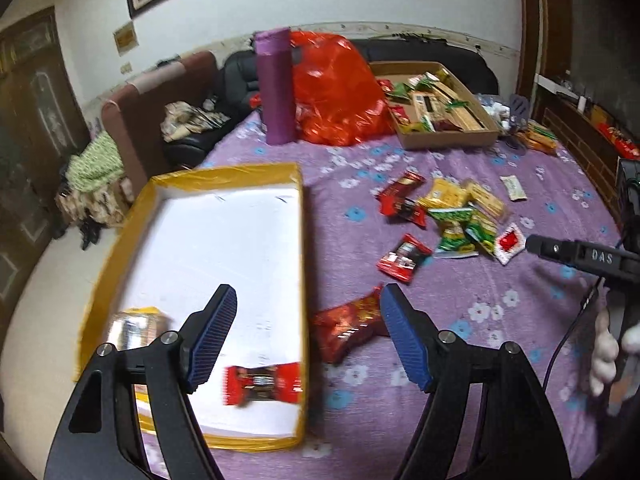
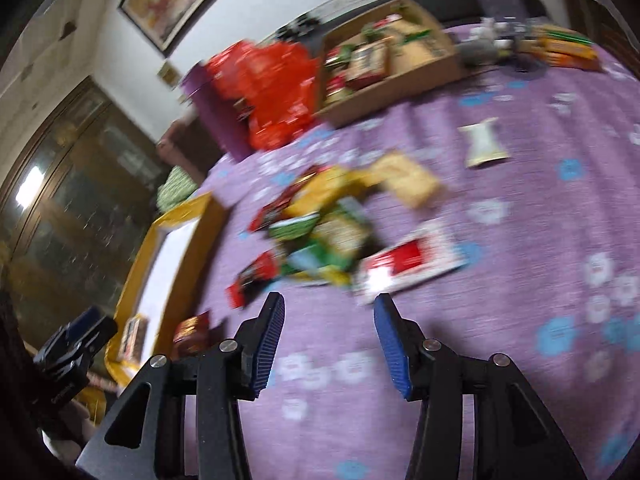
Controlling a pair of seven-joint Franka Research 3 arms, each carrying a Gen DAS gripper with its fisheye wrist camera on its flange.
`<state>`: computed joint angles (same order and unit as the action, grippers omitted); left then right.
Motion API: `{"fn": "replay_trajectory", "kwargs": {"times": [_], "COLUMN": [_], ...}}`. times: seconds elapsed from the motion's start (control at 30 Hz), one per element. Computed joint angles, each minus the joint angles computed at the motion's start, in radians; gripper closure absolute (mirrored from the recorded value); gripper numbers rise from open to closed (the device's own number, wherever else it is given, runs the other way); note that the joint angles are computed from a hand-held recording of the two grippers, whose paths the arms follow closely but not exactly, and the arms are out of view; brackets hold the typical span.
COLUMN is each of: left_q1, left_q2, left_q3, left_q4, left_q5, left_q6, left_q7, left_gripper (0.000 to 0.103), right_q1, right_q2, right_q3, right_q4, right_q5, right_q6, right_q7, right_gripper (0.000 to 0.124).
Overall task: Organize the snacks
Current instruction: 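Grasp a red wrapped candy from the pile with the left tool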
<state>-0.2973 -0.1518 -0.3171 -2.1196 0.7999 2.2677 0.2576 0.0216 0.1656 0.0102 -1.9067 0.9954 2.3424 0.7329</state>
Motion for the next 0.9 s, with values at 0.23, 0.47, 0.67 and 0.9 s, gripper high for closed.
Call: {"fn": "replay_trajectory", "kwargs": {"times": [0.23,0.47,0.67,0.9], "left_q1": [0.002,0.005,-0.007,-0.035], "left_q2": [0.081,0.236,0.371,0.465], "left_q3": [0.034,0.067,0.095,0.11], "left_q4": [0.026,0.165,0.307,0.405], "left_q5": [-0.095,-0.17,-0.216,-0.25], "left_q6": [0.15,0.183,0.136,0.086], "left_q7": [0.07,0.244,0.403,0.54], "left_gripper": [0.029,0.029,0.029,0.03], "right_q1": [-0.016,0.008,0.029,0.053], "right_q2": [0.079,0.118,0.123,0.119], "right_q3": [-0.003,0.019,0.032,0.049], "right_q4": [0.095,0.117,0.109,0.079], "right_q5": [-0.071,-0.183,-0.242,-0.277], "right_q6": [0.013,0.043,0.098,0.198], "right_q7": [0.064,0.163,0.178,0.143], "right_gripper": [0.064,0.064,0.062,0.055]}}
